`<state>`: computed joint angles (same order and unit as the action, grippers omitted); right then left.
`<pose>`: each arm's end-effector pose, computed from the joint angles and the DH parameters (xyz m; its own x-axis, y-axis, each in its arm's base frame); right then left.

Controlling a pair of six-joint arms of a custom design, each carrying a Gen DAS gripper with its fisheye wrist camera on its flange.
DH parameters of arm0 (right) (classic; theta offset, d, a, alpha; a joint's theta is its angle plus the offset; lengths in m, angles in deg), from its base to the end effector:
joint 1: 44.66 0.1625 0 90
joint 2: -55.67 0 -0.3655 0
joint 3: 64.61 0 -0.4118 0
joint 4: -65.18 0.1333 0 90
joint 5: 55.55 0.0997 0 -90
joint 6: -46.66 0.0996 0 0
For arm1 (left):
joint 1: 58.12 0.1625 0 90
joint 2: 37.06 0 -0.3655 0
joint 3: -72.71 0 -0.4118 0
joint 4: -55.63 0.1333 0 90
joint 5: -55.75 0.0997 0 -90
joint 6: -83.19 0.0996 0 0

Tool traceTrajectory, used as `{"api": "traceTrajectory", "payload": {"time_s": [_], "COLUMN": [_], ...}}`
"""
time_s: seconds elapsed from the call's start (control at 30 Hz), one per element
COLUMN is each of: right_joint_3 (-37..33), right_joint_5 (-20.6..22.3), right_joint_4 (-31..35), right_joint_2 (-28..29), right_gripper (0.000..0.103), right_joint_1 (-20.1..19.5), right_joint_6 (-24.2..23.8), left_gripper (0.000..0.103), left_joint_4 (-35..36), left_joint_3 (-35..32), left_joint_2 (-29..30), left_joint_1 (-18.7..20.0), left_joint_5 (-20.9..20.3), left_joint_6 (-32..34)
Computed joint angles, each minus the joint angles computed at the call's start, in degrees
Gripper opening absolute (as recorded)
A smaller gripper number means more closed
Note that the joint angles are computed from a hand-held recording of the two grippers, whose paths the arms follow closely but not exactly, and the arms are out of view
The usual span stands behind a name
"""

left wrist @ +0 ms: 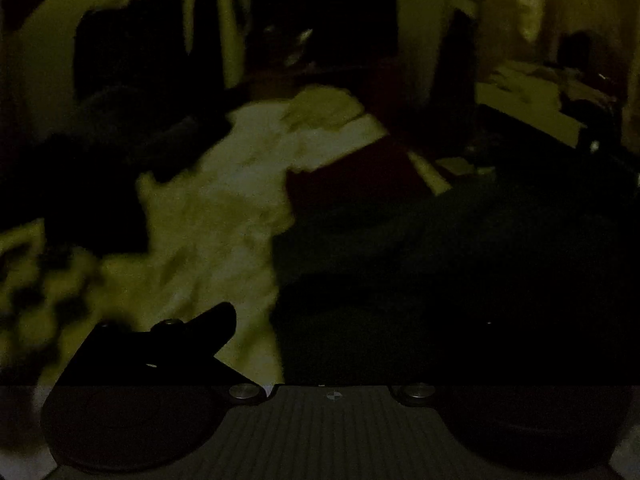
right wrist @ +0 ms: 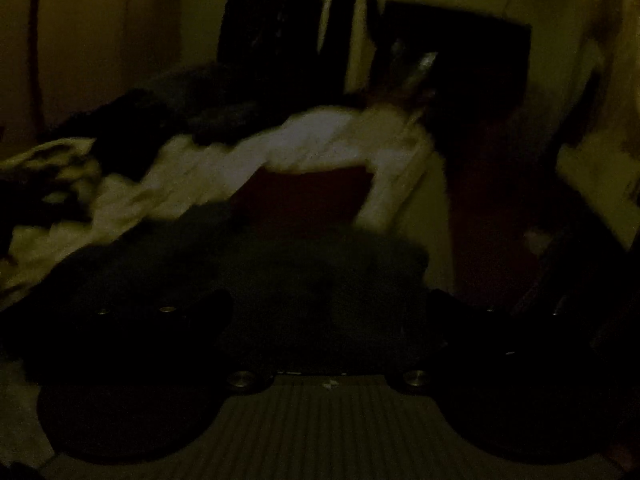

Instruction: Fold large clothes

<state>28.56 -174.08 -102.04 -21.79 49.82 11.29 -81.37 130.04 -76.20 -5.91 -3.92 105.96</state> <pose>0.1324 -0.5917 0.4537 -0.7194 0.0100 0.6945 -0.5564 0.5903 -0.5848 -0.3473 -0.7475 0.2374 -0.5586 0.5784 -0.5945 0.8168 0.5082 -0.2731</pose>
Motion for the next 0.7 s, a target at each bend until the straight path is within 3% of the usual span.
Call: {"api": "traceTrajectory", "payload": {"time_s": [0.07,0.13,0.23,0.3,0.37,0.43,0.47,0.57,0.63,0.67,0.7], "right_joint_3": [2.95,5.65,10.03,12.32,14.81,16.34,16.58,16.84,16.55,16.16,15.99], "right_joint_5": [-0.29,-1.2,-2.84,-2.51,1.2,4.54,5.27,7.91,8.78,8.47,7.91], "right_joint_4": [9.06,13.96,11.88,11.16,11.77,13.4,13.98,13.59,12.59,13.03,13.36], "right_joint_2": [-4.75,-7.35,-8.89,-10.23,-13.08,-15.45,-15.77,-15.47,-14.75,-14.48,-14.35], "right_gripper": [0.102,0.102,0.093,0.088,0.088,0.088,0.086,0.065,0.061,0.053,0.04], "right_joint_1": [0.13,-0.02,-0.65,-1.39,-2.91,-4.35,-4.55,-4.71,-4.64,-4.57,-4.57], "right_joint_6": [6.49,11.69,15.84,22.46,28.78,32.13,32.98,32.57,31.37,30.92,31.01], "left_gripper": [0.103,0.103,0.103,0.103,0.103,0.103,0.103,0.103,0.103,0.103,0.092], "left_joint_4": [7.67,11.46,15.02,16.45,15.74,16.04,15.74,16.11,16.04,15.87,15.23], "left_joint_3": [1.65,3.77,6.37,8.95,11.66,13.26,13.15,11.83,12.41,12.66,12.76], "left_joint_2": [-2.97,-4.98,-6.88,-8.81,-10.44,-11.24,-11.05,-10.15,-10.14,-10.15,-10.14], "left_joint_1": [0.97,2.49,4.13,5.0,5.39,5.54,5.64,6.04,5.91,5.69,5.65], "left_joint_5": [-2.88,-6.56,-8.46,-10.88,-12.1,-13.21,-13.68,-16.18,-15.76,-14.98,-15.17], "left_joint_6": [-5.39,-8.44,-17.3,-21.3,-22.08,-21.89,-21.62,-21.6,-22.1,-22.19,-21.94]}}
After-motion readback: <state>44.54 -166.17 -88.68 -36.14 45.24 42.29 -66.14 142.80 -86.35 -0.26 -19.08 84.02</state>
